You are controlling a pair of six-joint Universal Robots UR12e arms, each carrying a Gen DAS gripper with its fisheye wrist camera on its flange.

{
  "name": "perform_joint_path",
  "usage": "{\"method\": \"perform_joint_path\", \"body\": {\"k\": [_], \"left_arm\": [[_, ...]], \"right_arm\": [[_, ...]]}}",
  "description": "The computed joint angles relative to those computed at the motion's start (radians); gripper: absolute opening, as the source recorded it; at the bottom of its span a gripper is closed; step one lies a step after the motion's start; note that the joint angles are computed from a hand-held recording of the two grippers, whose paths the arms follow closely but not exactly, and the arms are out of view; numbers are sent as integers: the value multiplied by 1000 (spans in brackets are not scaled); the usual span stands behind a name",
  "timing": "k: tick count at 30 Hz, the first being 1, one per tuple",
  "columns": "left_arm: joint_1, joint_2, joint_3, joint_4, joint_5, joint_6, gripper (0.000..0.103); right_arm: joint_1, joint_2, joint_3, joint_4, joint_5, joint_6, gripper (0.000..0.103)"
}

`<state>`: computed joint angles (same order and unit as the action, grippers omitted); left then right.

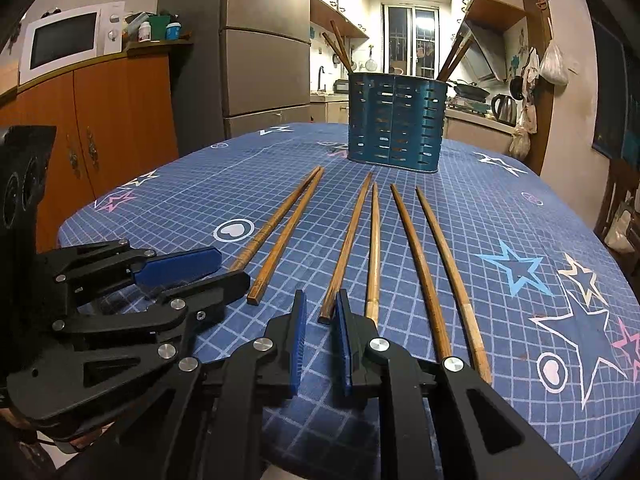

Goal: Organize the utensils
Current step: 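Close the right gripper on a chopstick while the left gripper grasps another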

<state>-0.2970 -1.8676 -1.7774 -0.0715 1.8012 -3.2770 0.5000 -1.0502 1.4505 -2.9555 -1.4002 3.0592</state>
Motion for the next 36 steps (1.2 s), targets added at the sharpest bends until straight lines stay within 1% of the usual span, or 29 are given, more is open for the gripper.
{"method": "perform_joint_path", "body": {"k": [1,2,3,4,9,12,15,18,19,24,26,27,28,33,36], "left_arm": [[-1,-1,1,-2,14,-3,19],[-1,-1,1,-2,19,-3,16],[-1,0,1,-6,29,-7,11],[-1,0,1,-10,39,-12,10],[-6,-2,5,-14,72,-14,10],[-8,-7,8,-7,80,-22,11],[-12,-17,12,8,114,-30,12],[-26,-29,12,38,163,-17,13],[-28,-31,11,43,169,-21,13],[-32,-34,11,55,187,-36,12],[-34,-36,12,56,195,-36,9],[-34,-35,10,58,191,-39,7],[-34,-34,10,56,189,-46,7],[-28,-24,6,45,176,-69,6],[-27,-15,2,61,186,-64,6]], "right_arm": [[-1,-1,1,0,2,-2,16],[-1,-1,1,0,3,-2,16],[-1,-1,2,-1,4,-4,16],[-1,-1,2,-2,4,-5,16],[0,-2,6,-11,4,1,16],[2,-1,8,-22,-5,4,16],[5,2,5,-23,-9,6,16],[6,3,6,-26,-16,8,16],[7,1,8,-28,-19,10,16],[12,2,10,-35,-36,19,16],[11,4,7,-37,-33,27,15],[12,4,10,-45,-32,31,14],[13,5,13,-55,-32,31,9],[13,6,21,-98,-41,42,8],[11,0,28,-135,-48,41,8]]}}
